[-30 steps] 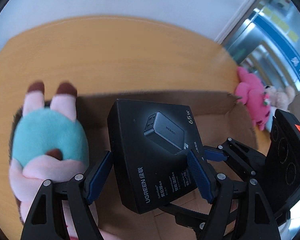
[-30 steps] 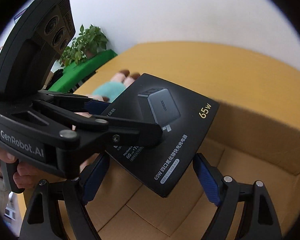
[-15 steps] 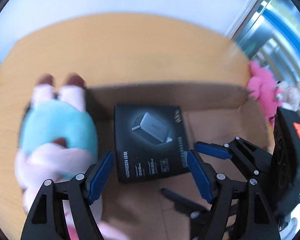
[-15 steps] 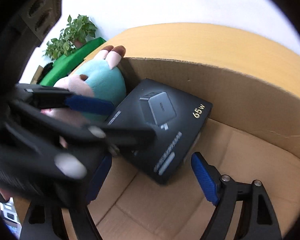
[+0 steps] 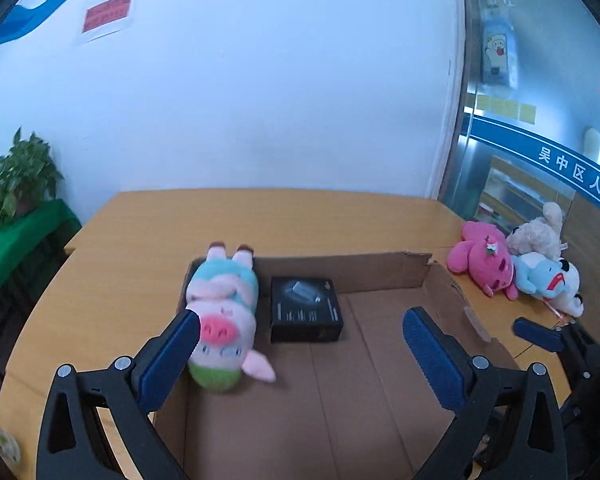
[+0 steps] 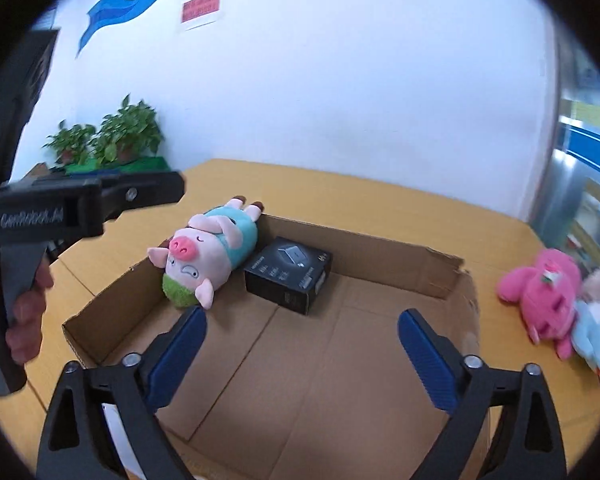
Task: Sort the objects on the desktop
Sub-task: 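Carry the charger box with the left gripper into the cardboard box and release, then move the left gripper back toward the white phone case on the table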
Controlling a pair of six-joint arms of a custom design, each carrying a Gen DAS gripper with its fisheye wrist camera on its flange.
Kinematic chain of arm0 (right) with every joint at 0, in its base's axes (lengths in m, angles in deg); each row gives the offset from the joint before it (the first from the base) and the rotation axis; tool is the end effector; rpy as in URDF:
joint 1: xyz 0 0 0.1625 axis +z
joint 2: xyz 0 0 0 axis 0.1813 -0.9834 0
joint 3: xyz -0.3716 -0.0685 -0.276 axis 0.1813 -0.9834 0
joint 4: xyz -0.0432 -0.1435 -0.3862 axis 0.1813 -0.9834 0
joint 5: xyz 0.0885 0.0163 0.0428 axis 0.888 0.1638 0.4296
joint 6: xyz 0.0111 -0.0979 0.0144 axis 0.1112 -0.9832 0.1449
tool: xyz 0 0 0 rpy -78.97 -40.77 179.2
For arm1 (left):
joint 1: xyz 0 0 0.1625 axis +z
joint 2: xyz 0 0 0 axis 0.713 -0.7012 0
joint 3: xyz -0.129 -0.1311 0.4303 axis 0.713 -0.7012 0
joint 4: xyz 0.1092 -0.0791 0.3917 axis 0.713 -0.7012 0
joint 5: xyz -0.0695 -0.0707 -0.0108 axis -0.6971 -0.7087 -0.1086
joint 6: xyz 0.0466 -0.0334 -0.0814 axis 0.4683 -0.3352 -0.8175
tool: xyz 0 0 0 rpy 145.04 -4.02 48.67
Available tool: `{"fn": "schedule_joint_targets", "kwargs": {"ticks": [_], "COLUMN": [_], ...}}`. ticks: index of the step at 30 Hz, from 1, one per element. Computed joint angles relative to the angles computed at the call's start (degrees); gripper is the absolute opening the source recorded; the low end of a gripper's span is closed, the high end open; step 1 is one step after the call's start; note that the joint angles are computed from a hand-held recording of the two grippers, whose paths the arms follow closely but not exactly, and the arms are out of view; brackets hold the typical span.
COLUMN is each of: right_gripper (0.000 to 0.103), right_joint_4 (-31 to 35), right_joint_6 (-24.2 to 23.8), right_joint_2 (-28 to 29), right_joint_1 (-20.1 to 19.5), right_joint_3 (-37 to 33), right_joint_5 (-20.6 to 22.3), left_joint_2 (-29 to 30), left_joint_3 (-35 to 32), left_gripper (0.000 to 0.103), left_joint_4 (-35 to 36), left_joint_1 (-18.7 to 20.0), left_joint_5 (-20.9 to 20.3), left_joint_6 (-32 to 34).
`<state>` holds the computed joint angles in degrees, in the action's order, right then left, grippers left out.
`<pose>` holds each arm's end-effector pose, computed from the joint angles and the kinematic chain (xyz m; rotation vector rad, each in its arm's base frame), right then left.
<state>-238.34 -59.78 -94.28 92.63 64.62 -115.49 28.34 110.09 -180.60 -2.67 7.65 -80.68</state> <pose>0.2140 -0.5829 0.3089 0.5268 -2.0837 1.1195 -0.4252 -0.6669 0.1732 0.8123 2.3376 -1.0827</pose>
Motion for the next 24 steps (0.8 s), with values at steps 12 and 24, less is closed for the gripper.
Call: {"fn": "schedule_joint_targets", "kwargs": {"ticks": [12,24], "right_gripper": [0.102,0.102], "right_joint_4": [-4.4,-9.6], "right_joint_6": [3.1,0.1], "right_joint_2": [-1.0,0.5], "right_joint_1": [0.1,0.7], "right_joint_3": [4.1,3.3], "right_joint_5": [-3.7,-4.3], "left_joint_2": [-5.0,-6.2], "left_joint_3": [13.9,15.0], "left_gripper": [0.103,0.102], "left_joint_4": [-14.8,-10.8], "left_joint_1": [-3.5,-2.4], "left_joint_5": [7.5,3.9], "left_joint_6": [-0.7,-3.2]}}
